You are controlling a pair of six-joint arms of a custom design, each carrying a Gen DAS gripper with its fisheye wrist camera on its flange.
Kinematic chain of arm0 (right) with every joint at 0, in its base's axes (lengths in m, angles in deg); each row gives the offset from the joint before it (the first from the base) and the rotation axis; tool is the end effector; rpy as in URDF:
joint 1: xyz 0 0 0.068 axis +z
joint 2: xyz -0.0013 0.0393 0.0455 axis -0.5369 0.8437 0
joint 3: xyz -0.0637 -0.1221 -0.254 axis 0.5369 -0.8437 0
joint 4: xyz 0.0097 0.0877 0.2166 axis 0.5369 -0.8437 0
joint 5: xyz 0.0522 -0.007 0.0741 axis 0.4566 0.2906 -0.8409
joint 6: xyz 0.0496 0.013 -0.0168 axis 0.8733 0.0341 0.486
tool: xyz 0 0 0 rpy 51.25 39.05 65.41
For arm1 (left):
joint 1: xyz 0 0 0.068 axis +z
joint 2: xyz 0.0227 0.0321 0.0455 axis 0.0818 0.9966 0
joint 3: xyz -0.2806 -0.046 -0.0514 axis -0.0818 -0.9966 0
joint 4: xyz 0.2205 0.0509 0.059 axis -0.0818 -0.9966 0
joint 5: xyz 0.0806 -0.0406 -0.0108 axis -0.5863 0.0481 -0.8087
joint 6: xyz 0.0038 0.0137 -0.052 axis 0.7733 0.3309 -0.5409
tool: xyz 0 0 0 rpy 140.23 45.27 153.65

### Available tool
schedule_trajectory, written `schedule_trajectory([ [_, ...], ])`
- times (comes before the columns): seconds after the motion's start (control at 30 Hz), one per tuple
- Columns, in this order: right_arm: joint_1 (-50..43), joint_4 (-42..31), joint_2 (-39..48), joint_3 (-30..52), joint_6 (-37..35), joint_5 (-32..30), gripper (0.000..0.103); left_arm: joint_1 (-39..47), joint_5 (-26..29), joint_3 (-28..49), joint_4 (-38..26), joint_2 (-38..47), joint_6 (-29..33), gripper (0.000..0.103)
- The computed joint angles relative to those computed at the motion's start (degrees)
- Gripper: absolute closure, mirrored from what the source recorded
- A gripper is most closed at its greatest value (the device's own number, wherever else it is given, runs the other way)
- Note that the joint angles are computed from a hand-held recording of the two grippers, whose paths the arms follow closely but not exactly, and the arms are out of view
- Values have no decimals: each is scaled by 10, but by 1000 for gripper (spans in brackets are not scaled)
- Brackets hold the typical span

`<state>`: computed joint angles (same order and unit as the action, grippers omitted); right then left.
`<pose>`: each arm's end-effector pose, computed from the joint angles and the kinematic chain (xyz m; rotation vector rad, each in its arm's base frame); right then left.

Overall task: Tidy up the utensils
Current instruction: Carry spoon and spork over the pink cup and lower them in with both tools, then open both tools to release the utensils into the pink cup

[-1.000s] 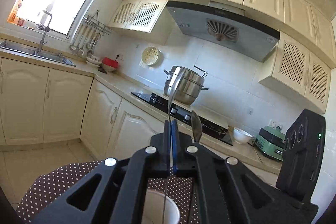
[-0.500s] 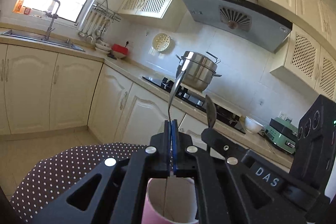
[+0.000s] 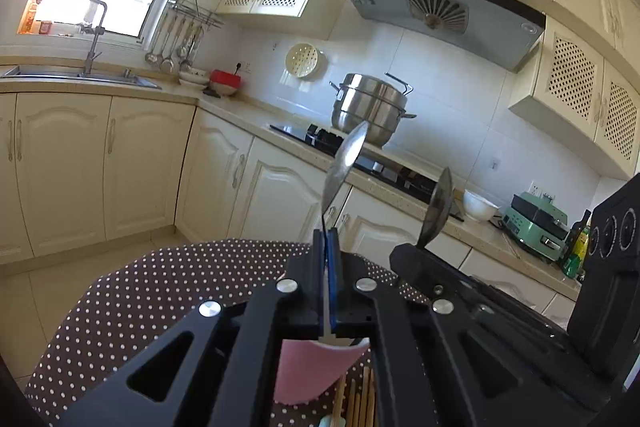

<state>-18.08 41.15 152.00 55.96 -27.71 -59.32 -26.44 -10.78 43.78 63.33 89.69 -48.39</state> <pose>0.2972 0.0963 0.2769 -0.6180 1.8608 0.7346 0.2308 -0.1163 0.2423 -0.4080 1.7982 -0.2091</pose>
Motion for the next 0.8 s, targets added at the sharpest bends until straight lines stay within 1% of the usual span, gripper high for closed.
schedule_trajectory([
  [0.1,3,-3,-11,-13,-4,8,91,-6,-3,2,-35,-9,-14,99],
  [0.17,4,-6,-15,-18,-4,14,91,-2,11,7,-62,-14,-22,89],
  [0.23,4,-6,-20,-24,-2,20,90,-8,-4,10,-83,-20,-29,76],
  [0.27,4,-7,-21,-25,-1,21,90,-10,-5,7,-87,-27,-32,74],
  [0.33,2,-8,-25,-29,3,23,90,-10,-3,6,-102,-37,-42,64],
  [0.37,2,-8,-26,-30,4,24,90,-10,-1,5,-107,-42,-46,61],
  [0.4,1,-11,-27,-29,5,25,90,-11,0,2,-110,-48,-49,55],
  [0.43,0,-16,-28,-28,5,24,90,-15,-5,1,-114,-52,-51,52],
  [0.5,0,-22,-31,-30,4,26,90,-27,-24,0,-126,-60,-52,49],
  [0.57,1,-24,-37,-33,5,30,89,-33,-31,3,-145,-69,-57,46],
  [0.6,2,-30,-40,-32,4,31,83,-36,-34,2,-150,-74,-60,46],
  [0.67,3,-28,-48,-40,5,36,76,-41,-41,4,-171,-83,-67,44],
  [0.73,2,-30,-57,-45,4,39,71,-44,-42,4,-188,-93,-74,42],
  [0.77,2,-33,-59,-45,4,41,61,-46,-42,6,-197,-97,-78,41],
  [0.8,-1,-34,-61,-44,7,44,54,-47,-44,5,-206,-104,-82,40],
])
